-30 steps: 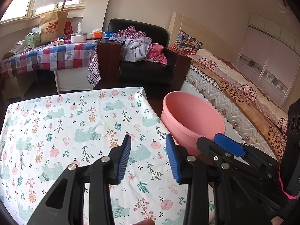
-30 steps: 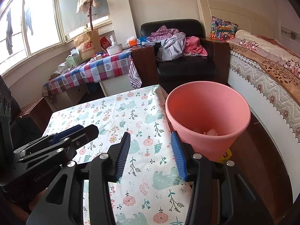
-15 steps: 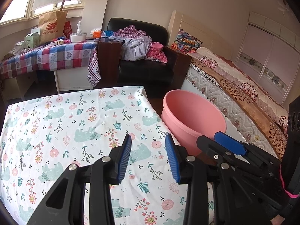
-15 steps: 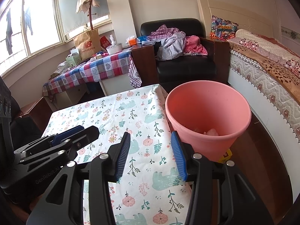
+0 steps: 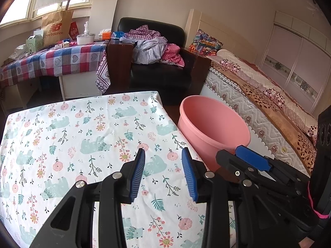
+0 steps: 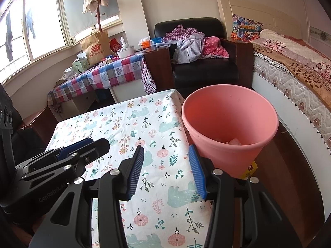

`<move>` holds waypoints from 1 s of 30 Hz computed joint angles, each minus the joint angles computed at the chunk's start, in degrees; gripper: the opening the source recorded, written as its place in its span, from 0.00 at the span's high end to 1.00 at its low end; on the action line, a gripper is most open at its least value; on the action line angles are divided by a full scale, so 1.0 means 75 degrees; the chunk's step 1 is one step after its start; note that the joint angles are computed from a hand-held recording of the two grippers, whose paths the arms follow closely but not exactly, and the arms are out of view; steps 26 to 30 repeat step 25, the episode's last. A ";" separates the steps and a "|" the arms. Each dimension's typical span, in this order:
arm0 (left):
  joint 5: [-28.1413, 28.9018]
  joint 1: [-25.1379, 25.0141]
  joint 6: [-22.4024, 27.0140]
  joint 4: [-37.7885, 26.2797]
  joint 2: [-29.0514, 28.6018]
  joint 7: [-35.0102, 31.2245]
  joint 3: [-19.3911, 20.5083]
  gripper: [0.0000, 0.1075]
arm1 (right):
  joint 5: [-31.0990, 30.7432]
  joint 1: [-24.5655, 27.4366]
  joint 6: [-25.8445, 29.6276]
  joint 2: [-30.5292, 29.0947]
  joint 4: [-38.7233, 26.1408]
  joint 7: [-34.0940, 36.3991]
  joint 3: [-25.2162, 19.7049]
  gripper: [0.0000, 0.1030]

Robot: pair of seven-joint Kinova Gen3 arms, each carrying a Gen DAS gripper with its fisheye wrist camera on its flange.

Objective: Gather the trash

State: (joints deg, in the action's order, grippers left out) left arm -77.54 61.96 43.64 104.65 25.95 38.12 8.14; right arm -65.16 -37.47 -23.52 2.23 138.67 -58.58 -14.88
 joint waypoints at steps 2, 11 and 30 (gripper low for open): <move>0.0055 -0.0043 -0.0017 -0.0071 0.0026 -0.0115 0.0017 0.67 | -0.0004 -0.0008 -0.0014 0.0014 0.0009 -0.0026 -0.0002 0.56; 0.0142 -0.0010 -0.0064 -0.0075 0.0023 -0.0206 -0.0034 0.67 | 0.0163 -0.0002 0.0035 0.0076 0.0019 -0.0206 0.0079 0.56; 0.0351 -0.0018 -0.0148 -0.0164 0.0061 -0.0442 -0.0130 0.67 | 0.0429 -0.0068 0.0050 0.0190 0.0035 -0.0474 0.0195 0.56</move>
